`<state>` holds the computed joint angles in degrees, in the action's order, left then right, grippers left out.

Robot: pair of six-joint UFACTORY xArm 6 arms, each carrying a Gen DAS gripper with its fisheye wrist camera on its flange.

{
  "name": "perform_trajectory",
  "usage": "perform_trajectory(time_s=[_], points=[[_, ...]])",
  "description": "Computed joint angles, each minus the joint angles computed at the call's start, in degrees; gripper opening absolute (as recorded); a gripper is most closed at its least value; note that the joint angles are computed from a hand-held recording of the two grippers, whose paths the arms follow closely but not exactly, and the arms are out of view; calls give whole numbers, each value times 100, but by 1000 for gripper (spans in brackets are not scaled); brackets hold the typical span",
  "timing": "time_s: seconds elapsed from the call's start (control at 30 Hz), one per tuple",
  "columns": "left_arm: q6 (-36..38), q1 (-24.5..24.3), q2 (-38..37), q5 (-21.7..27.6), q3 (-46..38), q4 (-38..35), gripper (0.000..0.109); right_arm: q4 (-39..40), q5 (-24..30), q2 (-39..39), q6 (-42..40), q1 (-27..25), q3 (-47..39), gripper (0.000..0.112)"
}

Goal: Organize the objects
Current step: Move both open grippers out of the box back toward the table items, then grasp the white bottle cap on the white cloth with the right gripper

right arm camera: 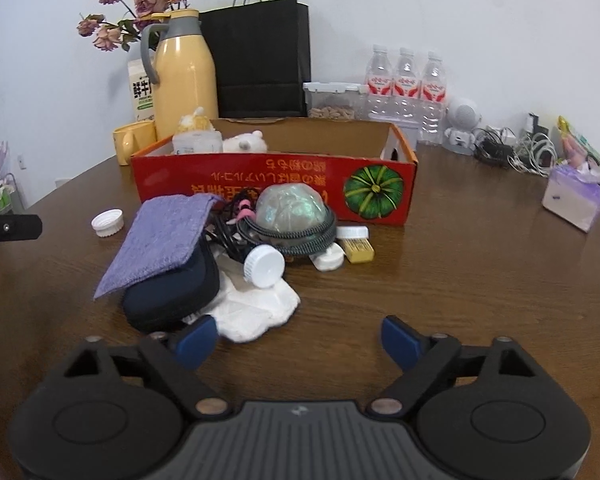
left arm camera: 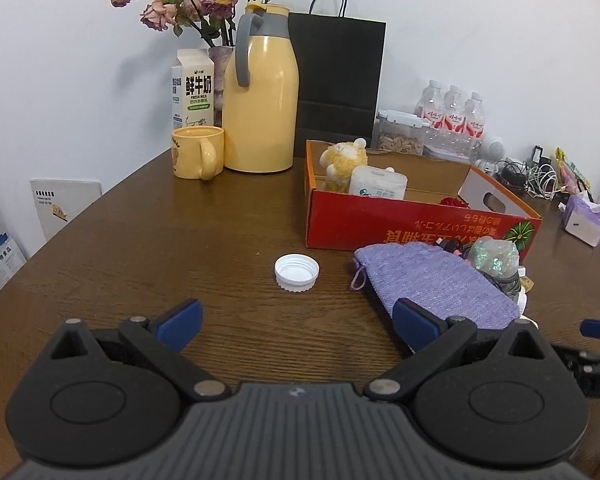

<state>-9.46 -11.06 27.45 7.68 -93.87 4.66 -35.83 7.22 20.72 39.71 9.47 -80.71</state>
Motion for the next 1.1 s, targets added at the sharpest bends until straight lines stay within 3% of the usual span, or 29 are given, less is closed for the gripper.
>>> perform_trajectory(time_s=[0.3, 0.53, 0.83, 1.1], points=[[-197, 38, 38, 41, -63, 159, 103, 2053, -47, 613, -1982, 89, -824, 56], [-365, 80, 121, 153, -176, 258, 103, 2914, -138, 688, -2689, 147, -828, 54], [-440, 112, 133, 154, -180, 272, 103, 4142, -19, 912, -3815, 264, -1142, 40], [-343, 140, 176, 161, -228, 135, 103, 5352, 63, 1083, -4864, 352, -1426, 13]])
